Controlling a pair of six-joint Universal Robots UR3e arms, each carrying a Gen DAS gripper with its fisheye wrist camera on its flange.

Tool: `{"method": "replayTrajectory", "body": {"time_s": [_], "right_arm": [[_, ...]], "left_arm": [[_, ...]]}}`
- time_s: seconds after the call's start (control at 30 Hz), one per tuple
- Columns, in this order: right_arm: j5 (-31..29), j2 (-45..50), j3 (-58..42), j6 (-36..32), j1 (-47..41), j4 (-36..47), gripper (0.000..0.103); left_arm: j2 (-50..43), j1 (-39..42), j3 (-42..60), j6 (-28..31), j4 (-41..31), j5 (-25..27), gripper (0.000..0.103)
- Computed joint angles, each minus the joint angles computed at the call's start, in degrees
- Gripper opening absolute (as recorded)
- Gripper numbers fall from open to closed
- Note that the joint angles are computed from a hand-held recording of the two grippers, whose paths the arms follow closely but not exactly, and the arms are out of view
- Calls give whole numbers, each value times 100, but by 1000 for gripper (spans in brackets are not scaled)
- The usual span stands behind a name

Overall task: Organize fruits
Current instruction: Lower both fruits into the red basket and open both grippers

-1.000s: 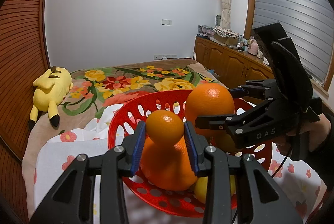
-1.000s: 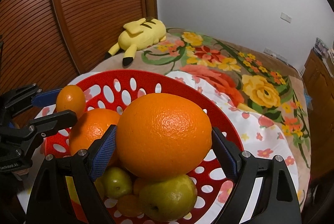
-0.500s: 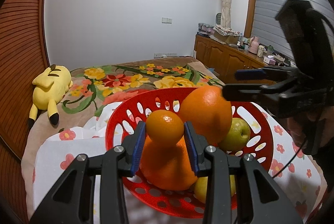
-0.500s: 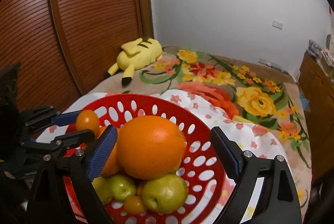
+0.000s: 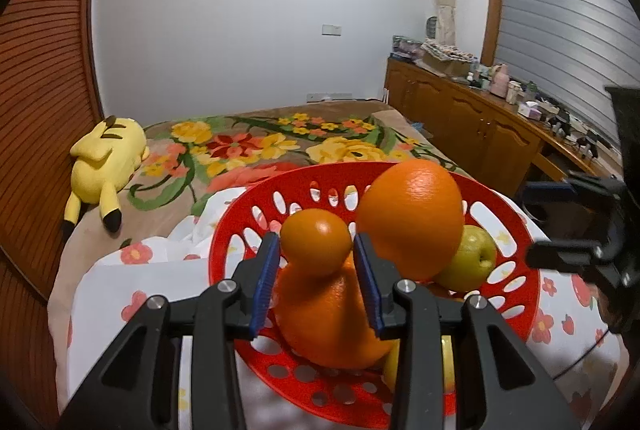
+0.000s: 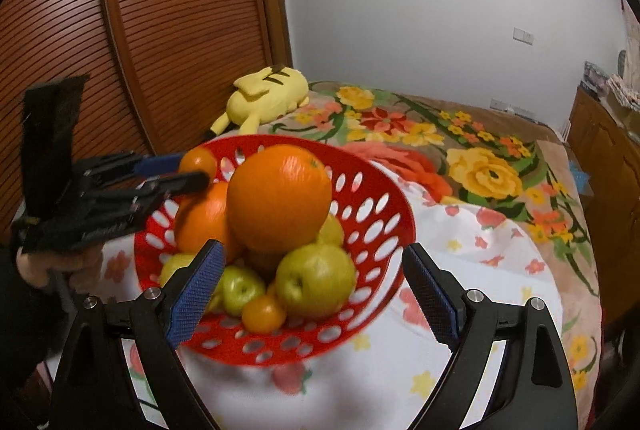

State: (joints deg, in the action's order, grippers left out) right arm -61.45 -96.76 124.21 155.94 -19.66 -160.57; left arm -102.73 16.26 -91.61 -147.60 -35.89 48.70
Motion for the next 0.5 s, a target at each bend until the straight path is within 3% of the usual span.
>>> {"method": "replayTrajectory", "body": {"time_s": [0.2,0.5], "right_arm": [[140,-421,451,-76,-166,29,92],[297,-1047,1081,46,-375,-176,92]], "left_arm": [[-79,-68,215,-91,-210,125,41],[747,149,-563,83,-185,-51,45]]}}
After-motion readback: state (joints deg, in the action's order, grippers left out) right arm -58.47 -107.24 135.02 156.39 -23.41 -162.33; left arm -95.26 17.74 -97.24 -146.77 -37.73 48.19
